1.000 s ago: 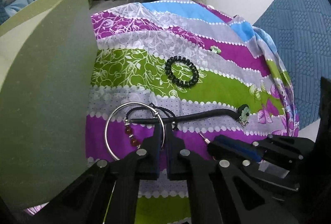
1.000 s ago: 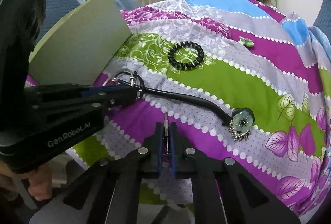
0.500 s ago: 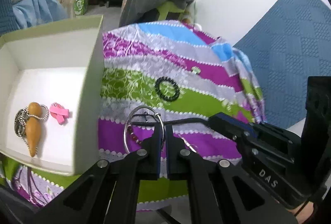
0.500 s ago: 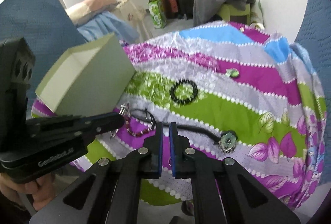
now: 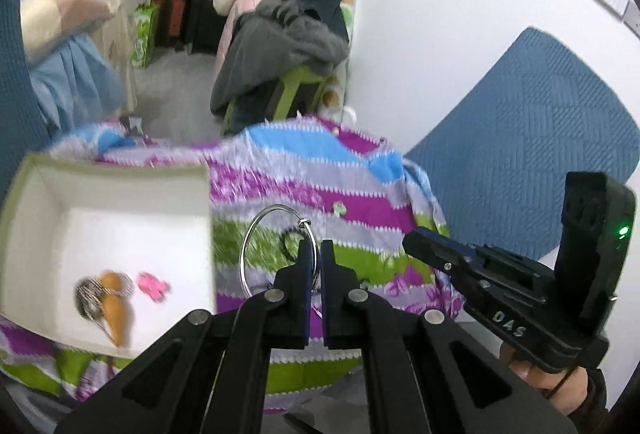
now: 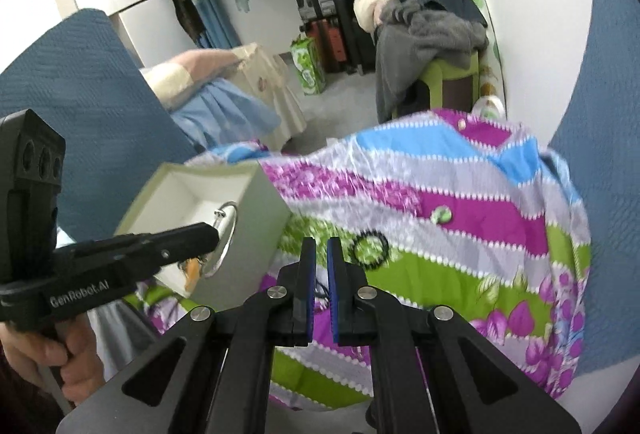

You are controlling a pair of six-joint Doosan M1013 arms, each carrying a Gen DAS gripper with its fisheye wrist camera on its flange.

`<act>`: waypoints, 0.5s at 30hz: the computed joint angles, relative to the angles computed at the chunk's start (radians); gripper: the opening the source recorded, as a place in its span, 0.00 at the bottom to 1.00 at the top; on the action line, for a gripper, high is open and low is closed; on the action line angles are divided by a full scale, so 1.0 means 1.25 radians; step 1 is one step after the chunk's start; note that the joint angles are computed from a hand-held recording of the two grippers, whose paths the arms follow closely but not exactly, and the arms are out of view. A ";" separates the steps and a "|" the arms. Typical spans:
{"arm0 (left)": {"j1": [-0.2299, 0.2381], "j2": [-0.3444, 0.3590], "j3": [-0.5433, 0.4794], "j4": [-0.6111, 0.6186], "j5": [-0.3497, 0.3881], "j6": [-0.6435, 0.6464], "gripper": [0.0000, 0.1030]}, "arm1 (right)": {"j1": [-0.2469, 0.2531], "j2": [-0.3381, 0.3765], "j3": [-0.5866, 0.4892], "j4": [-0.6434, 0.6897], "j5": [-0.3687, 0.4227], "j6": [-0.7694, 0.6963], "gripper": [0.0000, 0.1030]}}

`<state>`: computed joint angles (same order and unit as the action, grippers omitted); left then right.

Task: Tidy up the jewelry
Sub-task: 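Carry the hoop bangle with the left tool while the right tool carries the pin to the box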

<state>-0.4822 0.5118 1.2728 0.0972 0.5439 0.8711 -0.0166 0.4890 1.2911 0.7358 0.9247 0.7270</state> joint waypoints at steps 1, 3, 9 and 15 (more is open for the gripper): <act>0.002 -0.005 0.000 0.009 0.002 -0.002 0.01 | 0.005 -0.001 -0.002 -0.010 -0.006 -0.002 0.04; 0.008 -0.018 0.007 0.026 0.003 -0.009 0.01 | 0.011 0.008 -0.009 -0.034 0.001 0.005 0.04; 0.028 -0.051 0.046 0.052 0.005 -0.030 0.01 | 0.020 0.048 0.001 -0.157 0.049 0.054 0.09; 0.048 -0.075 0.095 0.049 -0.003 -0.047 0.01 | 0.027 0.079 0.022 -0.244 0.067 0.093 0.22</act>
<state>-0.4219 0.4181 1.3910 0.1585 0.5404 0.8118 0.0176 0.5876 1.3185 0.4308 1.0091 0.8426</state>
